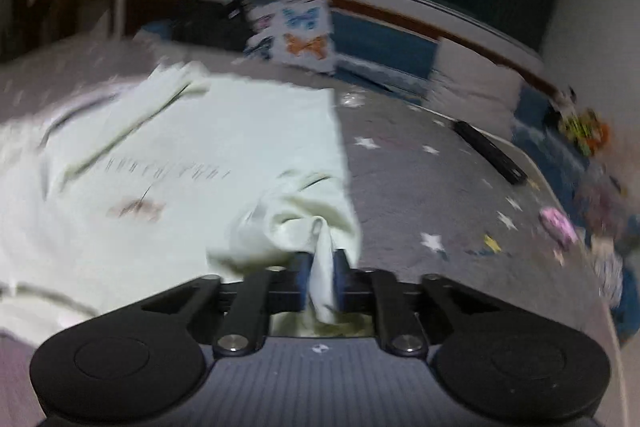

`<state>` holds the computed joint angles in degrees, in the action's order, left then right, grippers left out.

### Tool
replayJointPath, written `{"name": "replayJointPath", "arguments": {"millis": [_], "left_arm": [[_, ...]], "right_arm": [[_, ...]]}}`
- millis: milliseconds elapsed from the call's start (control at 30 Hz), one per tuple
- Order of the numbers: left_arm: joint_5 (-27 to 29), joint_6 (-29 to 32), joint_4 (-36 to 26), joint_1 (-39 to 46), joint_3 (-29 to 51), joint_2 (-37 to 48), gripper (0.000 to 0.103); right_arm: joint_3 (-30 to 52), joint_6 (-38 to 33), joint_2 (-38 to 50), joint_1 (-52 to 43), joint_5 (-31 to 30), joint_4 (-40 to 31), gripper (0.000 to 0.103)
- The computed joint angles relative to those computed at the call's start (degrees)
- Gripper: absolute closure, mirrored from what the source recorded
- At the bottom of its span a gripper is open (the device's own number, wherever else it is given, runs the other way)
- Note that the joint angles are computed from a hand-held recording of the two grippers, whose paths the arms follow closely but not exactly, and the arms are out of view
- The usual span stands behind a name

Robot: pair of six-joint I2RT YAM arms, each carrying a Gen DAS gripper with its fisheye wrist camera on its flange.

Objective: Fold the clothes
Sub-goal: 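Lift and pull the shirt with both tools to spread it out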

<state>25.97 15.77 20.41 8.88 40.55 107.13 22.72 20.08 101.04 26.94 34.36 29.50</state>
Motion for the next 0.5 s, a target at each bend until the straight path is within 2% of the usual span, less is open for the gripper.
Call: {"name": "replayJointPath", "arguments": {"millis": [233,367,400,500], "left_arm": [[4.9,-1.0,1.8,5.8,-5.3,-7.9,0.092],[8.3,1.2,-0.4,10.3,-7.7,-12.6,0.091],[8.6,2.3,-2.0,11.0,-7.7,-13.0,0.088],[6.4,5.7,-3.5,11.9,-8.2,-12.4,0.084]], "right_arm": [[-12.7,13.8,-18.9,-8.9,-2.6,-0.7,0.100],[-19.3,21.3,-33.3,-9.2,-1.0,-8.8,0.101],[-20.4,22.0,-36.6,-8.5,-1.1,-11.7,0.101],[-21.6,23.4,-38.6,-3.3,1.2,-16.1,0.096]]}}
